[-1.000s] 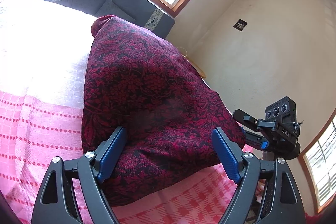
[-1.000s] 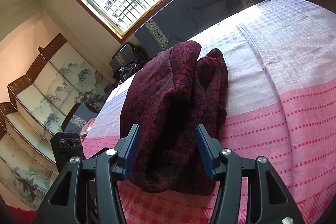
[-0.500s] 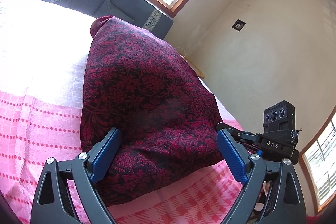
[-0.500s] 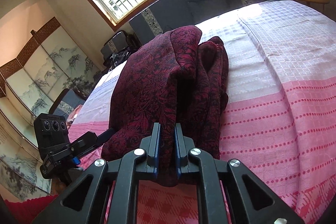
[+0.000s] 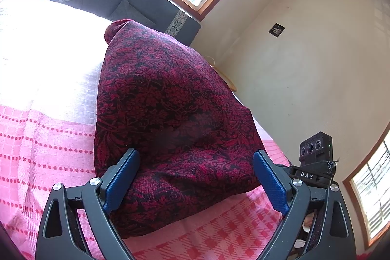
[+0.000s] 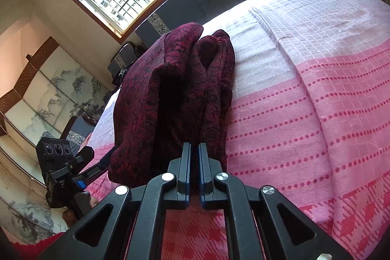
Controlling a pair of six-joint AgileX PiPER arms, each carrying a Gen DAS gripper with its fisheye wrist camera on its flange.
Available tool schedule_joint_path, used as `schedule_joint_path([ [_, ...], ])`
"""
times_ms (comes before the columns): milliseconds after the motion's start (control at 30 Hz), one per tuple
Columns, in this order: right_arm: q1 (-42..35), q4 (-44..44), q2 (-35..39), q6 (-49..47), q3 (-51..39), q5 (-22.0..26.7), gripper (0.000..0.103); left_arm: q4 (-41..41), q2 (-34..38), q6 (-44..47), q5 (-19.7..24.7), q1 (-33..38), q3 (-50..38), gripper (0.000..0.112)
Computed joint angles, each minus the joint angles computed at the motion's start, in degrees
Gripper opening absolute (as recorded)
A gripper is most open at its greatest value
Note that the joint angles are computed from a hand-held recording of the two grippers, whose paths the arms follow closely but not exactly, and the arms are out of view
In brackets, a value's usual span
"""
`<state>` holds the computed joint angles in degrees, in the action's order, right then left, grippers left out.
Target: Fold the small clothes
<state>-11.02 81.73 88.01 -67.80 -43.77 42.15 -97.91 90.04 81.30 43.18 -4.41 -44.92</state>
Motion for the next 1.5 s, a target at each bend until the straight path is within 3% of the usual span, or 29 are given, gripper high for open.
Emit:
schedule_joint_path([
  [133, -2.11, 1.37, -1.69, 0.78, -2.40, 1.86, 0.011, 0.05, -0.08, -0.12, -0.44, -0.44, -0.12, 0.094],
  [200, -3.08, 1.05, 0.46, 2.87, -6.46, 5.64, 0.016, 0.09, -0.14, -0.37, -0.49, -0.56, -0.22, 0.094],
  [267, -1.16, -1.50, 2.34, 6.91, -11.17, 4.47, 0.049, 0.04, -0.16, -0.38, -0.53, -0.63, -0.23, 0.094],
  [333, 1.69, -4.43, 5.07, 10.23, -16.21, 3.03, 0.055, 0.10, -0.18, -0.39, -0.50, -0.58, -0.20, 0.094],
  [433, 6.90, -12.48, 10.19, 17.90, -24.71, 1.14, 0.052, 0.08, -0.22, -0.44, -0.59, -0.57, -0.18, 0.094],
  [467, 8.95, -17.73, 11.63, 22.99, -27.26, -0.94, 0.028, -0.02, -0.24, -0.45, -0.67, -0.57, -0.15, 0.094],
  [500, 10.03, -20.69, 13.24, 26.32, -29.31, -1.19, 0.013, -0.33, -0.22, -0.17, -0.47, -0.44, 0.06, 0.094],
  [567, 10.27, -20.31, 12.68, 26.10, -28.57, -2.80, 0.012, -0.60, -0.19, 0.11, 0.03, -0.23, 0.21, 0.094],
  [633, 8.63, -13.70, 8.96, 19.04, -23.80, -5.44, 0.012, -0.44, 0.02, 0.55, 0.84, -0.06, 0.18, 0.094],
  [733, 5.10, -5.28, 6.48, 11.25, -17.70, -4.42, 0.011, 0.61, -0.07, 0.28, 0.24, -0.61, -0.21, 0.095],
  [833, 5.40, -5.00, 9.44, 10.53, -15.88, -5.18, 0.011, 0.90, 0.24, -0.16, 0.79, -0.31, -0.52, 0.095],
  [933, 3.00, 2.11, 12.50, 5.58, -14.92, -1.52, 0.011, 0.86, 0.27, 0.04, 0.83, -0.24, -0.43, 0.095],
  [1133, 4.69, -1.59, 11.19, 8.74, -16.36, -3.73, 0.011, 0.26, -0.09, 0.12, 0.42, -0.58, -0.03, 0.095],
  [1300, 5.70, -1.10, 4.21, 6.19, -13.09, -8.17, 0.011, 0.09, -0.48, 0.72, 0.94, -0.34, 0.44, 0.095],
  [1367, 6.77, -4.65, 6.46, 8.20, -13.47, -10.51, 0.011, 0.48, -0.54, 0.66, 1.10, -0.29, 0.41, 0.095],
  [1467, 4.70, 0.14, 10.67, 4.86, -13.18, -7.36, 0.011, 0.50, -0.90, 0.51, 0.55, -0.66, 0.40, 0.095],
  [1500, 5.28, 0.27, 9.95, 4.36, -13.08, -8.55, 0.011, 0.44, -0.94, 0.37, 0.28, -0.81, 0.40, 0.095],
])
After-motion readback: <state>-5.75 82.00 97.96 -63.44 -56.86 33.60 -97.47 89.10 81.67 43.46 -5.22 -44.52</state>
